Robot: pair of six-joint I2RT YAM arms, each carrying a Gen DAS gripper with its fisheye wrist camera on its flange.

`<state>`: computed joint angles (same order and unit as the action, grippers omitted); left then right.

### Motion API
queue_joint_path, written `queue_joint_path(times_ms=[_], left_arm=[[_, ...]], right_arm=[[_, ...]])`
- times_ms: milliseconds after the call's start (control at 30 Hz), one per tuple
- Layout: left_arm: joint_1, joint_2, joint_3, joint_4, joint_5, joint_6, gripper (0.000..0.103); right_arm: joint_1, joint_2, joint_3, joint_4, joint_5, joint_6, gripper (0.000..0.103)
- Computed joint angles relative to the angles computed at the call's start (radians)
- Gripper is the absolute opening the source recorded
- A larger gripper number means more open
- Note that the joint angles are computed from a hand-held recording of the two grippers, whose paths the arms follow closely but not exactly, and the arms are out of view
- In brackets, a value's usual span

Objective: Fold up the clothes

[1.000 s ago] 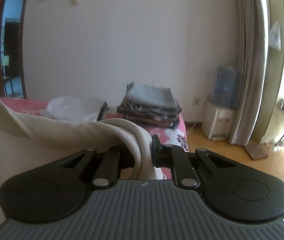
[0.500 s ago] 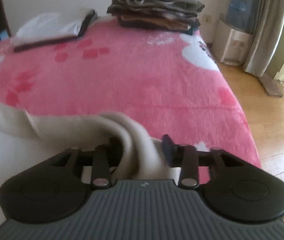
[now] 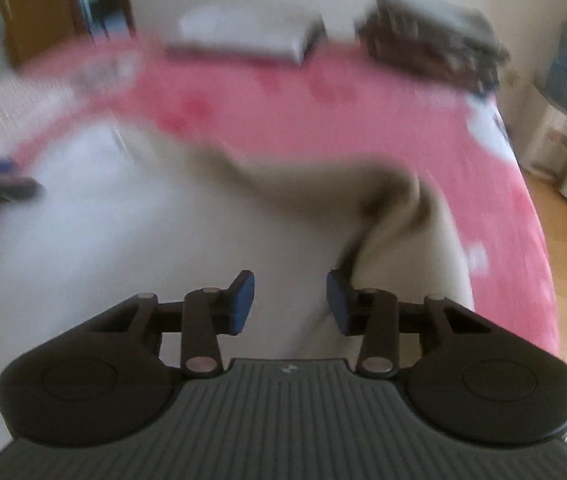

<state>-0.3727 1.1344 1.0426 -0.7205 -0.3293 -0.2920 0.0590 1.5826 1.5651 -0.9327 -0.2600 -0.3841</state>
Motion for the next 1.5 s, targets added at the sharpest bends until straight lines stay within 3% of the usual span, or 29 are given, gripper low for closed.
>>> queue_joint_path(times_ms=[100,133,233,300,333,400,433,467,533,600,700,800,867,933,1000,1067,1233,1267,1333,1500], left_arm=[[-0.082,-0.033,-0.059,0.024,-0.062,-0.007,0.081],[-0.099,-0.035,-0.072,0.033,-0.071,-0.006,0.081],[-0.142,-0.032,-0.104,0.050,-0.104,-0.004,0.082],[-0.163,-0.022,-0.119,0.066,-0.131,-0.003,0.082],[-0.170,-0.018,-0.126,0.075,-0.142,-0.002,0.082],[-0.171,-0.018,-0.140,0.094,-0.147,-0.001,0.082],[-0.168,-0.017,-0.146,0.102,-0.145,-0.003,0.082],[-0.163,-0.017,-0.150,0.108,-0.141,-0.006,0.082],[-0.153,-0.018,-0.159,0.119,-0.132,-0.013,0.082],[-0.144,-0.022,-0.163,0.123,-0.122,-0.021,0.082],[-0.138,-0.028,-0.166,0.123,-0.112,-0.020,0.082],[-0.136,-0.033,-0.164,0.113,-0.107,-0.022,0.082],[-0.136,-0.023,-0.158,0.110,-0.109,-0.021,0.082],[-0.137,-0.011,-0.151,0.107,-0.112,-0.018,0.082],[-0.138,-0.003,-0.146,0.103,-0.115,-0.015,0.082],[-0.135,0.000,-0.142,0.101,-0.113,-0.013,0.083],[-0.127,-0.003,-0.148,0.109,-0.103,-0.017,0.083],[-0.127,-0.002,-0.149,0.111,-0.104,-0.018,0.084],[-0.128,0.000,-0.151,0.114,-0.106,-0.022,0.084],[-0.142,0.014,-0.145,0.111,-0.128,-0.034,0.086]], right_arm=[[-0.013,-0.114,-0.087,-0.003,0.059,-0.038,0.040],[-0.012,-0.148,-0.117,-0.004,0.077,-0.052,0.046],[0.005,-0.212,-0.190,-0.020,0.129,-0.080,0.078],[0.025,-0.209,-0.265,0.027,0.167,-0.102,0.080],[0.014,-0.218,-0.310,0.075,0.145,-0.117,0.076],[-0.022,-0.229,-0.353,0.128,0.082,-0.117,0.051],[-0.041,-0.224,-0.336,0.116,0.061,-0.092,0.021],[-0.067,-0.226,-0.311,0.089,0.026,-0.081,0.013],[-0.144,-0.221,-0.231,0.000,-0.095,-0.069,0.011],[-0.265,-0.172,-0.101,-0.134,-0.324,-0.071,0.011],[-0.435,-0.071,0.074,-0.228,-0.595,-0.014,0.011],[-0.548,0.023,0.143,-0.135,-0.665,0.126,0.011],[-0.598,0.124,0.181,-0.061,-0.639,0.238,0.012],[-0.603,0.199,0.172,0.038,-0.528,0.368,0.016],[-0.587,0.291,0.215,0.025,-0.421,0.395,0.027],[-0.569,0.335,0.231,0.013,-0.319,0.407,0.044],[-0.626,0.085,-0.016,0.263,-0.347,0.547,0.052],[-0.637,0.038,-0.032,0.262,-0.373,0.510,0.052],[-0.636,-0.036,-0.011,0.136,-0.439,0.333,0.052],[-0.521,-0.192,0.019,-0.392,-0.555,-0.304,0.052]])
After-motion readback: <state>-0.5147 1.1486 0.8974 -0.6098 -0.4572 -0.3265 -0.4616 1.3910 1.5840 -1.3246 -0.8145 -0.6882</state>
